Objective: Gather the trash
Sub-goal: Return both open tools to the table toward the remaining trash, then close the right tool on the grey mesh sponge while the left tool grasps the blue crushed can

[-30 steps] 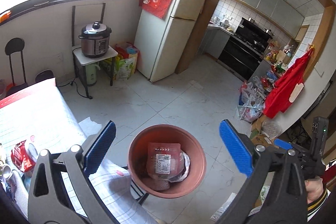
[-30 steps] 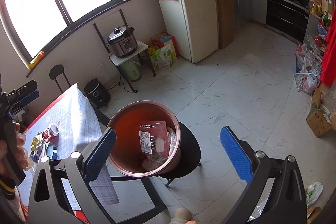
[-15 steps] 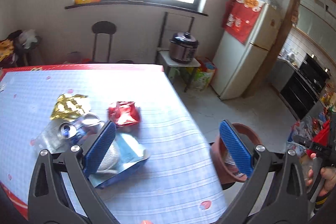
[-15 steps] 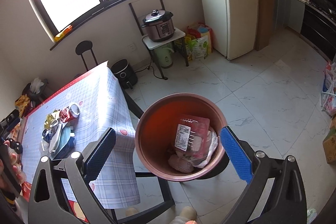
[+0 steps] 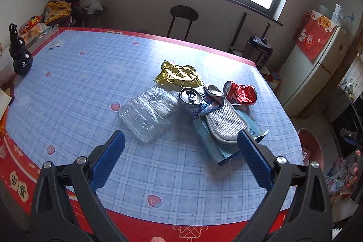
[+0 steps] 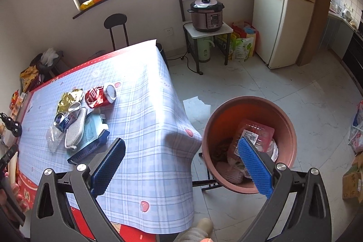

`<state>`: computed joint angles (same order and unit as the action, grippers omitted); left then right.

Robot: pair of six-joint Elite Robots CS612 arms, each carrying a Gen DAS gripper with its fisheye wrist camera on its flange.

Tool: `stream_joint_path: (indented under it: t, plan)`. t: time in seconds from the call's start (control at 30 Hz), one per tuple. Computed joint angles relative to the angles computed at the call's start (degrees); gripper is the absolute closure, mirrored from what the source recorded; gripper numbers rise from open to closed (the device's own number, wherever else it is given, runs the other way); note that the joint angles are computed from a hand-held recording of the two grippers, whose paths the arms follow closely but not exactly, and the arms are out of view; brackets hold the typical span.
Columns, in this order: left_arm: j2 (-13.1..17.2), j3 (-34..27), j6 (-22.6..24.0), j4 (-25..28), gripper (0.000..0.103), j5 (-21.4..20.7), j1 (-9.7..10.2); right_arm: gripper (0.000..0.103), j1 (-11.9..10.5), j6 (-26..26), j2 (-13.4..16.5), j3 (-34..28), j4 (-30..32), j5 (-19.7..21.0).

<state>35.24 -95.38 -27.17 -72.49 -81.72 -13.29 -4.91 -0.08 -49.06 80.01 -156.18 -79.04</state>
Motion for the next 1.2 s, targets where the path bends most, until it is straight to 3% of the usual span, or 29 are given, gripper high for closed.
stream_joint_path:
  t: [0.23,0.47,0.53,0.7,0.9,1.2]
  plan:
    - [1.2,0.4,0.6,-1.3,0.006,-7.7,3.03,0.006,4.3,-2.8,1.8,-3.7,3.5,-0.6]
    - [1.6,1.6,1.2,-1.9,0.006,-11.5,5.97,0.006,7.9,-2.6,5.0,-9.2,8.8,0.3]
    - [1.4,2.6,2.9,-1.4,0.006,-11.9,6.59,0.006,8.5,-1.6,5.8,-10.5,10.1,0.6]
    - [0.5,6.3,12.4,-0.6,0.006,-11.8,7.01,0.006,9.5,0.8,7.3,-12.5,12.5,0.1]
    - [-0.4,10.3,15.0,-2.7,0.006,-16.6,7.79,0.006,9.7,2.8,8.3,-13.0,13.0,0.8]
    - [-0.8,12.5,14.4,-4.2,0.008,-19.6,8.00,0.028,11.1,-0.8,14.2,-20.7,17.4,6.6]
